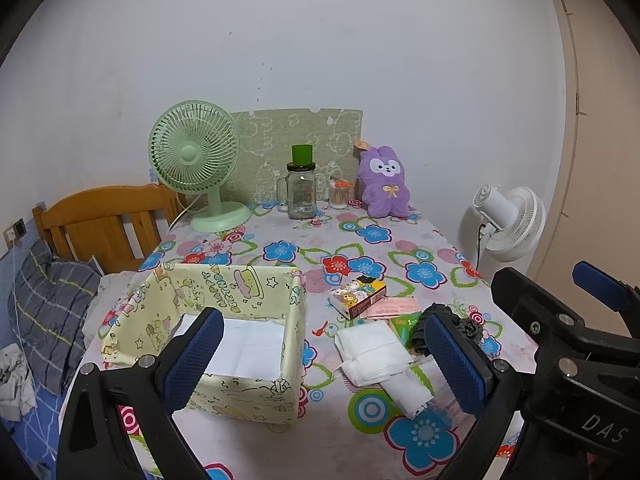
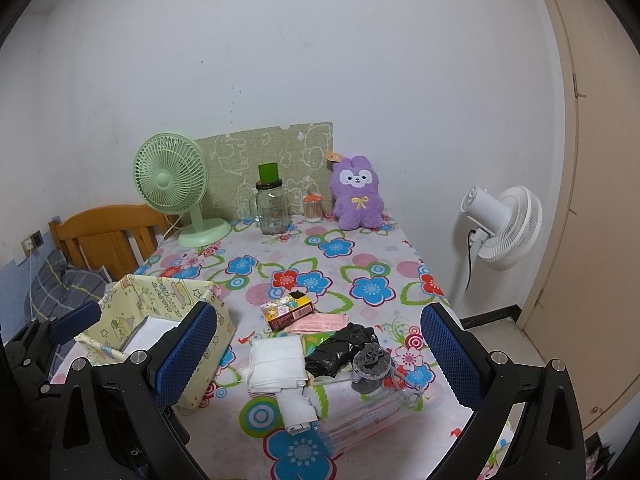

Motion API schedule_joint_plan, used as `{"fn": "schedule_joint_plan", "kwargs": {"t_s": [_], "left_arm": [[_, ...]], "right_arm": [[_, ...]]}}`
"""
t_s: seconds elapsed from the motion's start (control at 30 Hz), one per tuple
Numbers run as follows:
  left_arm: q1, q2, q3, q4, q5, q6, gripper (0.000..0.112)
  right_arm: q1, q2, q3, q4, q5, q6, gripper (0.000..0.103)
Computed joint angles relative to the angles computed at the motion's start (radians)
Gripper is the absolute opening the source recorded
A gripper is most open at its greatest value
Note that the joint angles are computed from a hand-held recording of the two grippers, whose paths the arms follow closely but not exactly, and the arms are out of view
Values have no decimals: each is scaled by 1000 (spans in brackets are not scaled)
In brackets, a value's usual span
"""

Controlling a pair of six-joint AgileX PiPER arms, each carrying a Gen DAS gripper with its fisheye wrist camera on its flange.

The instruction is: Organize soft objects

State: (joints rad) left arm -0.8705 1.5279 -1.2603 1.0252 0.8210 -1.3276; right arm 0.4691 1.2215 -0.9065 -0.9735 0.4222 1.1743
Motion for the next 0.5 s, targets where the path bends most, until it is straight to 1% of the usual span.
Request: {"fn": "schedule_joint_plan", "kwargs": {"t_s": [0.17, 0.27, 0.5], "left_arm": [[-12, 7, -6, 5, 12, -8, 101], [-10, 14, -23, -23, 18, 13, 101], [-11, 22, -25, -14, 2, 4, 101]], "right_arm": [[10, 3, -8, -5, 17, 7, 103], [11, 8, -18, 2, 26, 5, 103], [8, 14, -20, -2, 24, 10, 103]]}}
